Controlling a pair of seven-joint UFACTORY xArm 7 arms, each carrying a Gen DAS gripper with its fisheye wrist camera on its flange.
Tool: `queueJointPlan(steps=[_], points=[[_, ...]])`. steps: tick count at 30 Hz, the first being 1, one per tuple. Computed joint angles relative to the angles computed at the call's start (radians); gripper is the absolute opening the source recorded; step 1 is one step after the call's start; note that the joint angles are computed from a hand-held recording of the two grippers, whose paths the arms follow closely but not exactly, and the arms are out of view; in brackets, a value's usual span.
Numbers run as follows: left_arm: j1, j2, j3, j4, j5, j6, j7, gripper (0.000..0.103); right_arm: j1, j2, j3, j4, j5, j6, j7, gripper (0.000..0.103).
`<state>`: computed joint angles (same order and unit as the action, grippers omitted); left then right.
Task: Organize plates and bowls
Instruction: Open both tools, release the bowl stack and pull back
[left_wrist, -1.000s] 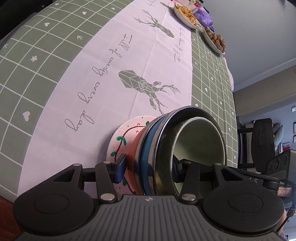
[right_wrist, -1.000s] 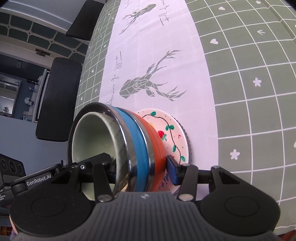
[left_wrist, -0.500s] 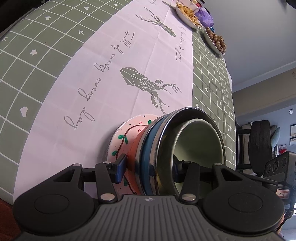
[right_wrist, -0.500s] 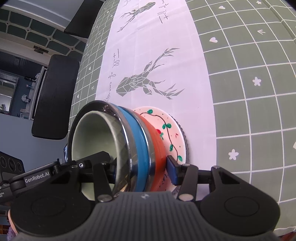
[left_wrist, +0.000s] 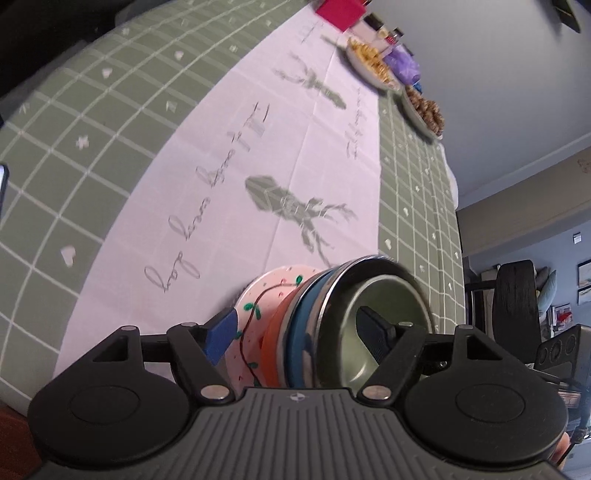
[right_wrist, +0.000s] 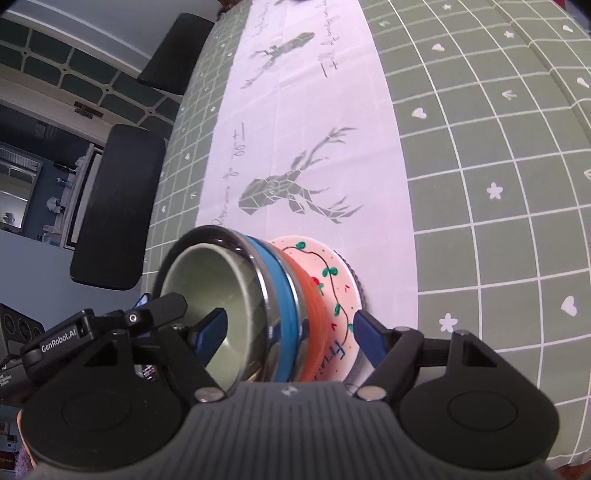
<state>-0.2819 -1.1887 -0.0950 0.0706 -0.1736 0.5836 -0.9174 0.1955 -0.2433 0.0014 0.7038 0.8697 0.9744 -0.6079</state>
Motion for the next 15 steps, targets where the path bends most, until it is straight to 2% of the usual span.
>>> queueJointPlan(steps=[4,8,11,15], points=[[0.029,-0.033,-0.106,0.054,0.086,0.028,-0.012,0.086,0.005,-0.115,-0.014,-0.041,0.014,-0.024,-0.078,0.074],[0.050,-0.063,-0.233,0.120,0.206,0.049,-0.028,0.086,0.032,-0.269,-0.033,-0.108,0.008,-0.113,-0.189,0.075],[0.065,-0.093,-0.346,0.164,0.305,0.056,-0.052,0.086,0.063,-0.394,-0.045,-0.178,-0.008,-0.221,-0.267,0.076],[0.077,-0.134,-0.488,0.208,0.426,0.071,-0.096,0.086,0.120,-0.582,-0.058,-0.314,-0.023,-0.434,-0.403,0.076]])
